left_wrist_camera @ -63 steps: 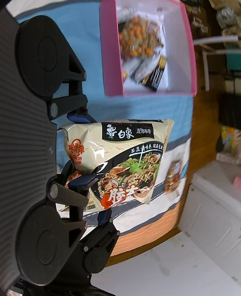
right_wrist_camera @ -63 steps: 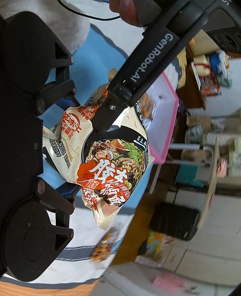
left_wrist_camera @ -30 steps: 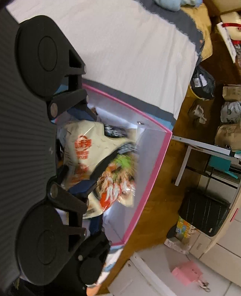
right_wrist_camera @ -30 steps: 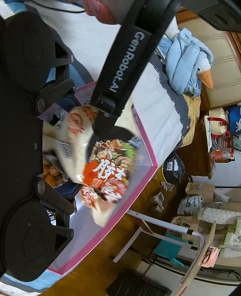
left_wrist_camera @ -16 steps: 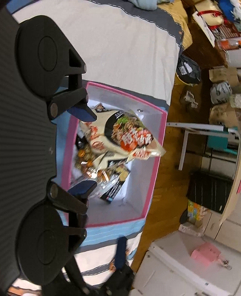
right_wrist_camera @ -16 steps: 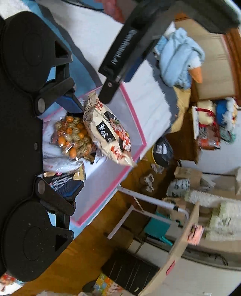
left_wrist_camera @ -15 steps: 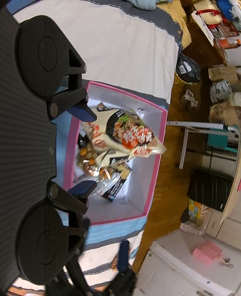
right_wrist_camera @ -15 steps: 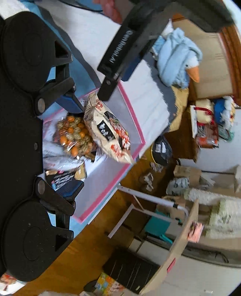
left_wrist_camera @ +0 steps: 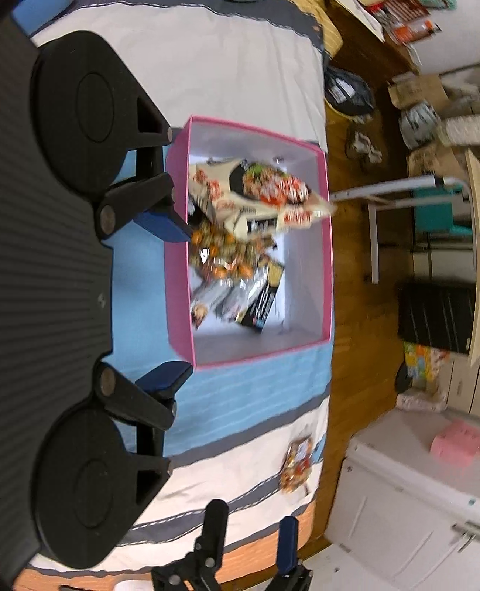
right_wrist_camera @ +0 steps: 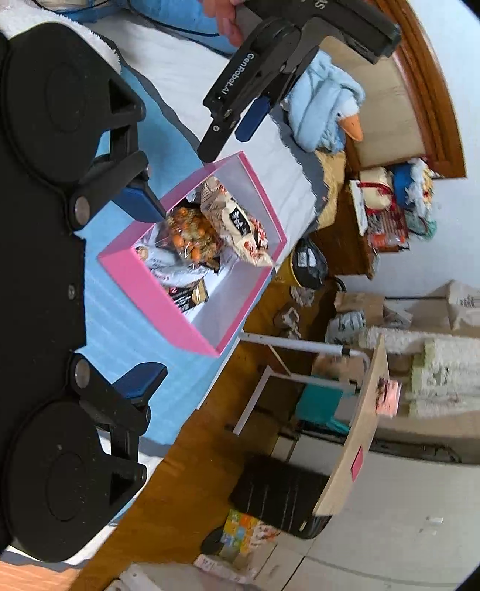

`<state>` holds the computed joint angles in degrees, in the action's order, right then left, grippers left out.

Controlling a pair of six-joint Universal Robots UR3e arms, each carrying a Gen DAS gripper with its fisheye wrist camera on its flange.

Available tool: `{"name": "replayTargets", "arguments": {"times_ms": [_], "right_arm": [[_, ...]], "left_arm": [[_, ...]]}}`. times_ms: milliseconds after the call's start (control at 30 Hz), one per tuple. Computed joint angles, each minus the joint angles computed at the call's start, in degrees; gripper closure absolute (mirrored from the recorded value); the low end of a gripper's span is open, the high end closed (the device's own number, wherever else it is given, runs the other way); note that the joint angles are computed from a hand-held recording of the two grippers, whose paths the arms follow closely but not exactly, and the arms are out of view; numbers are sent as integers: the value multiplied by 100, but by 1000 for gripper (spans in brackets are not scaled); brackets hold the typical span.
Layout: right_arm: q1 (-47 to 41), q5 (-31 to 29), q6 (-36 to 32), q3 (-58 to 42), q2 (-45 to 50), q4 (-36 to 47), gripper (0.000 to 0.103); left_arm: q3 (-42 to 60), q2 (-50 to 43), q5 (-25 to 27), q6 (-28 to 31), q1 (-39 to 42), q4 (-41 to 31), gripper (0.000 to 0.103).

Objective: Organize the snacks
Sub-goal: 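Move both tools to the clear bag of candy eggs on the bed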

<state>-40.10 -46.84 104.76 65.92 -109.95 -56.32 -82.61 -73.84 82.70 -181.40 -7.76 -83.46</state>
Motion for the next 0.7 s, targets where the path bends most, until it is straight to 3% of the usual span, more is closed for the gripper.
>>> {"name": "replayTargets", "arguments": {"times_ms": [233,367,533,700], "right_arm": [[-1731,231,-1895,-356,-246,1862,10],[-2385,129,-2454,-183,-300,2073,8],[-2809,197,-2472,618,-334,1337,4],[-2723,262,-1372,1873,-196,-702,1]], "left_arm": [[806,-914,305,-388,-1067,116,32],[1415,-1653,395,-566,-1568,219,31],[2376,-2741,496,-784,-2066,279,26],[3407,-3972,571,-917,-2377,464,22]]}}
